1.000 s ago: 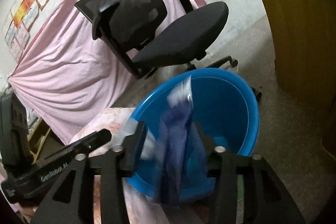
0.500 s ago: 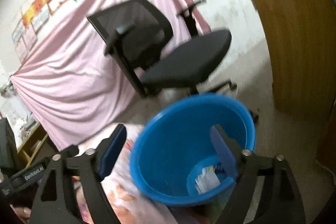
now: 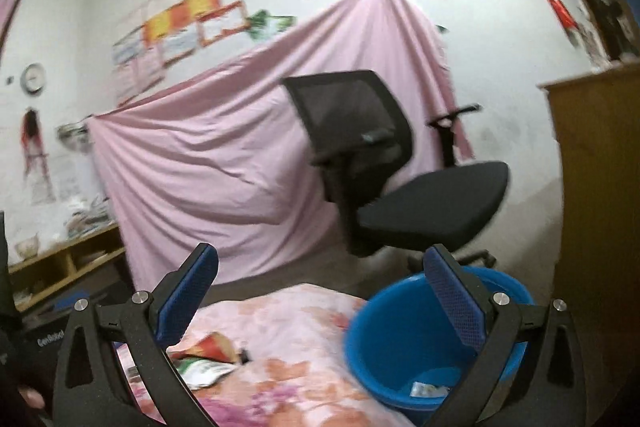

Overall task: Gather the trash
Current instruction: 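Move both tools back over the trash on the bed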

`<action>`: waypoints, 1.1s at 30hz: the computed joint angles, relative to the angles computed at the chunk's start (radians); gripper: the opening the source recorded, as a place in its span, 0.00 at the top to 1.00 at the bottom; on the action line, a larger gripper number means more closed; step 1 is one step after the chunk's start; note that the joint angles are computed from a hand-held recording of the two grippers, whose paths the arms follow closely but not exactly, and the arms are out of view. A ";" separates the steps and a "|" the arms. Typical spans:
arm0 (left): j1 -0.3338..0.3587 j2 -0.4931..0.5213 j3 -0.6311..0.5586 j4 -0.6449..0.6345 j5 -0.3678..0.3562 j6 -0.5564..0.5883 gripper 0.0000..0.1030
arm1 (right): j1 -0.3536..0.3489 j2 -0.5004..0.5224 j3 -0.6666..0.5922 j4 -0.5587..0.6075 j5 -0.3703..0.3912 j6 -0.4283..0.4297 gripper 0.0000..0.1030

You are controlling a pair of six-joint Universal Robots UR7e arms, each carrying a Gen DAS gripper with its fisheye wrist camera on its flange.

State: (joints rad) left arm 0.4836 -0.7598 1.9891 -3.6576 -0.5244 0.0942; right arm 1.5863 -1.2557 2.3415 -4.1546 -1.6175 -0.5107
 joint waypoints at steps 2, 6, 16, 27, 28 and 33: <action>-0.008 -0.016 0.026 -0.058 0.035 0.040 0.01 | 0.024 0.018 0.005 -0.019 0.009 -0.030 0.00; -0.025 -0.052 0.080 -0.177 0.085 0.113 0.01 | 0.077 0.076 0.014 -0.083 0.013 -0.111 0.00; -0.039 -0.080 0.181 -0.389 0.167 0.276 0.01 | 0.173 0.198 -0.010 -0.089 0.012 -0.266 0.00; 0.036 -0.153 0.301 -0.217 0.132 0.129 0.01 | 0.221 0.281 -0.087 0.101 -0.172 -0.348 0.00; 0.048 -0.164 0.305 -0.167 0.121 0.097 0.02 | 0.226 0.284 -0.103 0.144 -0.205 -0.341 0.00; 0.121 -0.235 0.285 0.213 0.043 -0.131 0.02 | 0.233 0.290 -0.172 0.354 -0.345 -0.279 0.00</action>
State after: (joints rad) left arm 0.6047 -0.9949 2.2740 -3.4443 -0.4811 -0.0370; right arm 1.8190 -0.9656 2.1694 -3.8005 -1.9622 -0.7897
